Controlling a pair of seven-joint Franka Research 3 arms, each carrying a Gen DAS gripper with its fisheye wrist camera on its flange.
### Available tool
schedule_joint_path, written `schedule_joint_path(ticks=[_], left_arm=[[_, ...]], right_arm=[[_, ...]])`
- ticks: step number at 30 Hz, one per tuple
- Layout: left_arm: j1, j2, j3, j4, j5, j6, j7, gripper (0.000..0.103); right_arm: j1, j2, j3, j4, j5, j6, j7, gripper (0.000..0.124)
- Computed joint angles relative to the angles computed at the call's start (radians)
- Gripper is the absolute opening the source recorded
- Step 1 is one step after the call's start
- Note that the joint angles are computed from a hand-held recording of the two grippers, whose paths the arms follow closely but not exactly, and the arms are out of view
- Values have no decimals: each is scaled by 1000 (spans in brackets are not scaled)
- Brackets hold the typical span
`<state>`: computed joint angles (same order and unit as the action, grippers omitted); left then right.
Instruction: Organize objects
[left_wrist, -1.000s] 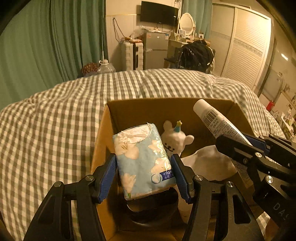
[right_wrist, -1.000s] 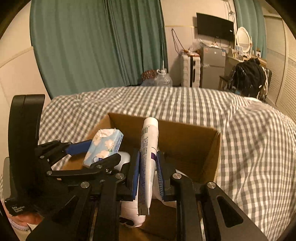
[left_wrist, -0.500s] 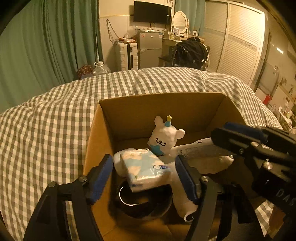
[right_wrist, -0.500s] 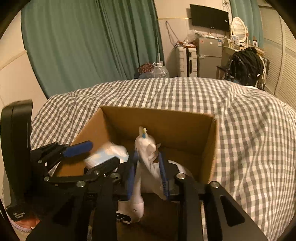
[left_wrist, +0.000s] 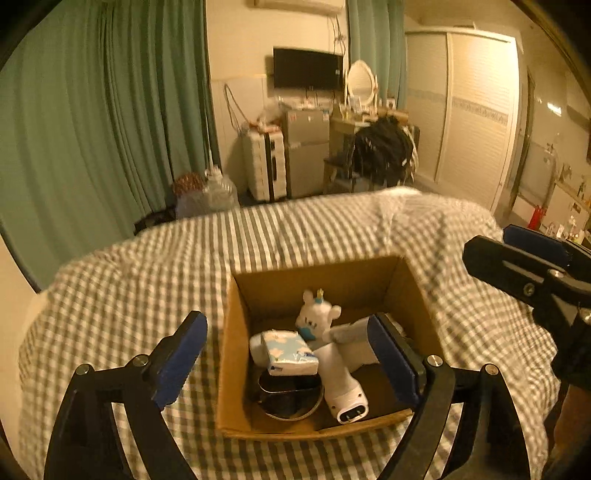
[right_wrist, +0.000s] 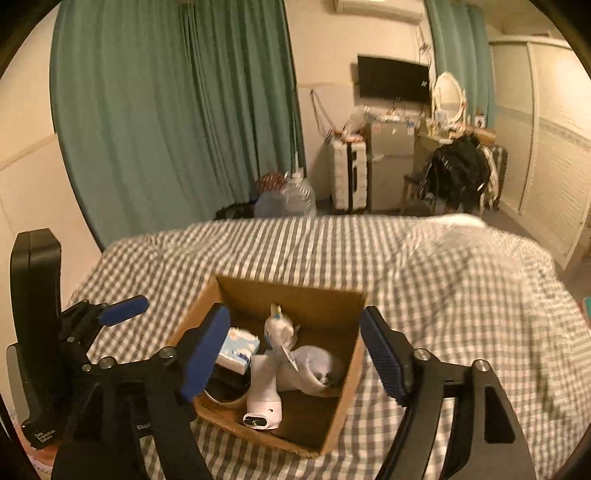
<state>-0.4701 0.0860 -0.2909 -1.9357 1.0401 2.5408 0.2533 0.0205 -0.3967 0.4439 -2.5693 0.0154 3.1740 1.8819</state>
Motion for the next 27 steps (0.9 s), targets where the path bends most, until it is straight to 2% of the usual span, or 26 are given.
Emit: schedule_joint_path(ticks=[2,7,12,16,21,24,27], left_arm=[[-8,-43,-7,-13,30,-22,-25,99],[0,-143,-46,-51,88,-54,-78,101],[21,-232,-87,-88,114,-60,-95,102],[51,-310,-126,-130,174,-77,-151,103],[86,-388,-181,-198,262,-92,-288,103],[95,-412,-214,-234,310,-126,-366,103],[91,-416,-244,-270,343,-190,-421,103]], right_arm=[[4,-59,0,-14,5,-12,11,80],[27,-212,-5,-50,22,-37,23,85],[14,-381,26,-81,24,-99,56,93],[32,-464,25,-117,35,-79,83,96],[-40,-601,117,-169,32,-99,163,100],[-95,-647,190,-203,18,-70,215,100],[-113,-656,233,-243,9,-23,250,100]])
